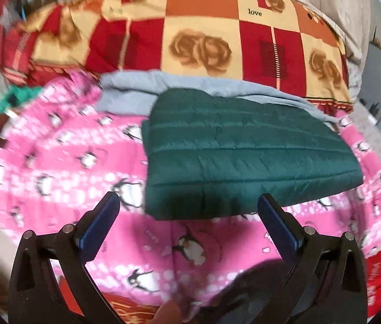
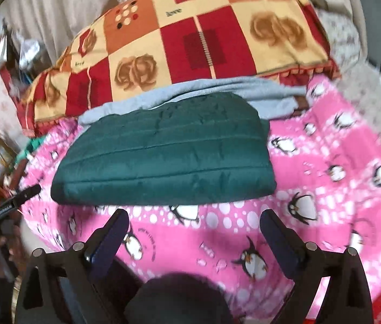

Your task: Fold large clothes

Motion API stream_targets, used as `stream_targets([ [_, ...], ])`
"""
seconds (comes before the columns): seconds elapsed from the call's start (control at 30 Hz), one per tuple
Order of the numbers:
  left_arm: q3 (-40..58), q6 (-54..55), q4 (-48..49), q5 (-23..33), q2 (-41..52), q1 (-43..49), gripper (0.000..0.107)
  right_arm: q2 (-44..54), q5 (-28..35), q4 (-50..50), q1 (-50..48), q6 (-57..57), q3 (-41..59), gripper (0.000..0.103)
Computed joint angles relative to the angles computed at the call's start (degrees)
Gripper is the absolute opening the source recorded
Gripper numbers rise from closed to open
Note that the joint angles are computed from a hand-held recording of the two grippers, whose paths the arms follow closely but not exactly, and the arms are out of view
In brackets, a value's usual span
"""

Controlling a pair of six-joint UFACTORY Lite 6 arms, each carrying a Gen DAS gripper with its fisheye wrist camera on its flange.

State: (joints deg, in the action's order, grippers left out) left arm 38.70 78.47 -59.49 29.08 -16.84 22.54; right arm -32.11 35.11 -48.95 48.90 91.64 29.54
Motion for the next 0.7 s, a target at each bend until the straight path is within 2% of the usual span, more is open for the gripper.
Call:
stream_targets([
  [0.1,-3.38,-6.42,5.89,-1.30,-5.82,-0.28,0.102,2.60,13.64,-2.97,12.15,6.38,5.03,0.096],
  [0.2,-5.52,-4.88,4.32,2.25,-8.22,2.09,0.102,5.10,20.66,-3.10,19.40,7.48,8.45,0.096],
  [0.23,-6.17,-6.99,6.46,2.15,-8.93,1.65,0.102,5.60,22.71,-3.06,22.08,7.65,9.28,0.096],
  [0.3,-6.40,-11.05,9.85,3.54,-10.32,1.24,0.102,6.20,25.09,-3.02,25.38,8.15,9.82,0.096],
  [0.47,-6.49,-12.96,10.43,13.76,-17.61,4.91,0.102,6.10,29.92,-3.16,31.67,11.00,10.01,0.096],
  [0.6,-5.70,-18.31,13.44,16.14,-22.57,4.62,0.102,5.02,31.71,-3.05,33.67,13.38,9.17,0.096],
  [0.7,-6.19,-20.12,14.71,15.23,-26.22,3.92,0.102,3.06,32.69,-2.81,34.19,14.12,8.05,0.096],
])
